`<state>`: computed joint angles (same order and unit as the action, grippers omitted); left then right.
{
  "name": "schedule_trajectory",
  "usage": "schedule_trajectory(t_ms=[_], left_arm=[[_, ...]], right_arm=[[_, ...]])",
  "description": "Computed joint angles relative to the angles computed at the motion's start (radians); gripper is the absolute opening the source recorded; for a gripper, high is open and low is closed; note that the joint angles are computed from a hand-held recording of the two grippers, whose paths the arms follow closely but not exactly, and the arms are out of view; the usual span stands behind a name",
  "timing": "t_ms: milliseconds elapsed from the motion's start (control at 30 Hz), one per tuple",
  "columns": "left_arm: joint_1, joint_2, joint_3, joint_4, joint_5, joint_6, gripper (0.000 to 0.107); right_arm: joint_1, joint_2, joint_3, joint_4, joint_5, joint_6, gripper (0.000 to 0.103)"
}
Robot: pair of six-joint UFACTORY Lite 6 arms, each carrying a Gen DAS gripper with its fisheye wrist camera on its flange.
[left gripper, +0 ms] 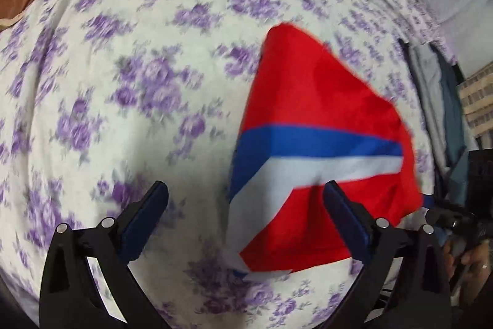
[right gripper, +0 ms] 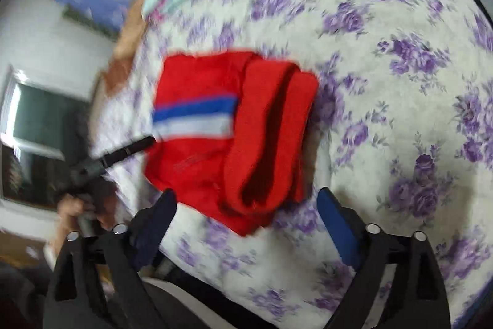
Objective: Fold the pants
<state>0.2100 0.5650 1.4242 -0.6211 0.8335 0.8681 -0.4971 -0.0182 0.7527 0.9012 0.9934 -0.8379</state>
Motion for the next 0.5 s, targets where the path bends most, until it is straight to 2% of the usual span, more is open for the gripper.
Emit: schedule_trajectory(t_ms=[133, 200, 267, 333, 400, 467, 500], left_arm=[[-0.035, 0.192, 0.238, 0.028, 0.172, -0.094, 0.098], [-0.065, 0.261, 0.303, 0.057, 0.184, -0.164, 0.099], [-0.065, 0.258, 0.281, 0.006, 0.179, -0.129, 0.099], [-0.067, 0.256, 0.270, -0.007, 0.184, -0.107, 0.099], [-0.073, 0.247, 0.271, 0.000, 0.202, -0.111, 0.097], [-0.067, 0.215, 0.247, -0.005, 0.227, -0.084, 0.088], [-0.065, 0.206, 0.238, -0.005, 0.228, -0.059, 0.088]], right_arm=[[0.005, 0.149, 0.011, 0.138, -0.026, -0.068, 0.093], [0.074, 0.218, 0.019, 0.187, -0.068, -0.070, 0.094], [0.139, 0.222, 0.008, 0.246, -0.110, -0.099, 0.097], [0.153, 0.223, 0.008, 0.261, -0.087, -0.085, 0.094], [0.176, 0.201, 0.012, 0.235, -0.064, -0.015, 0.083], [0.189, 0.180, -0.001, 0.270, 0.002, -0.028, 0.072], [0.202, 0.176, 0.006, 0.264, -0.006, -0.026, 0.072]])
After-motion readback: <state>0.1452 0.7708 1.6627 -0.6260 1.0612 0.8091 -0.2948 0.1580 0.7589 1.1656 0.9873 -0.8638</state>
